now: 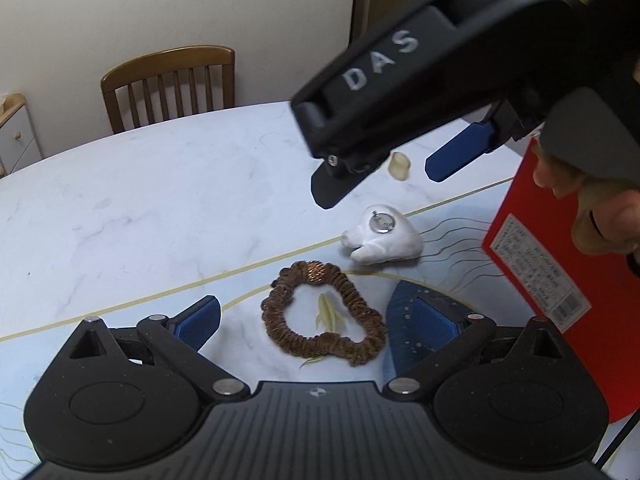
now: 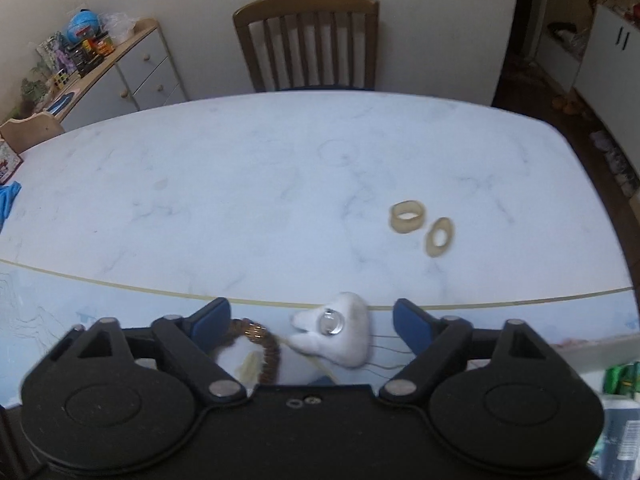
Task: Organize objects
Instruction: 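Grasp the brown bead bracelet with the left gripper while the right grasps the white tooth plush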
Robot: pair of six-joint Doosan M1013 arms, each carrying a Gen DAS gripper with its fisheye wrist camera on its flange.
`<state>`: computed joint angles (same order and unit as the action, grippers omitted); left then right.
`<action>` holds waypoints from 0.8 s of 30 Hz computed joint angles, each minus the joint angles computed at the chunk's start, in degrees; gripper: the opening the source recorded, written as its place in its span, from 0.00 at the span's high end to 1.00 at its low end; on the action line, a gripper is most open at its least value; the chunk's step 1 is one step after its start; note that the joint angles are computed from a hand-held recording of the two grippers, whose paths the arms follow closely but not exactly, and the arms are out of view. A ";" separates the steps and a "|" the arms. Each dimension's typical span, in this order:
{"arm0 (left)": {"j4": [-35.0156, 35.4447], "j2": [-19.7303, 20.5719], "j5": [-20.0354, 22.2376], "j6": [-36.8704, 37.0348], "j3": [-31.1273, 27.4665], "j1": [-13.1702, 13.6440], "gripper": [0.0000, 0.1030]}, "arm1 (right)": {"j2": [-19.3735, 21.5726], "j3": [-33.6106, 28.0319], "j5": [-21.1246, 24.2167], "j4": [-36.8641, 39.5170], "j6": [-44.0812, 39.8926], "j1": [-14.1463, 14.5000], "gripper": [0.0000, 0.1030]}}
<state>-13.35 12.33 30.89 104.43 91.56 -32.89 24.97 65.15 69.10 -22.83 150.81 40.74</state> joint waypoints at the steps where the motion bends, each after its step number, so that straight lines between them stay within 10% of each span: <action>1: -0.13 0.10 -0.08 0.02 -0.01 0.05 0.00 | 0.33 -0.35 0.23 0.78 -0.08 -0.28 0.16; 10: -0.19 0.56 -1.18 -0.24 0.05 -0.34 0.04 | 0.96 0.47 0.80 6.70 2.71 -2.32 0.21; 24: 2.24 0.90 -0.44 -2.80 -0.30 -0.45 0.40 | 0.91 1.90 -0.02 7.93 4.09 -2.39 0.41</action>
<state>-11.11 13.23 30.45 101.62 91.25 -33.35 25.87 67.05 69.08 -14.90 154.91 38.35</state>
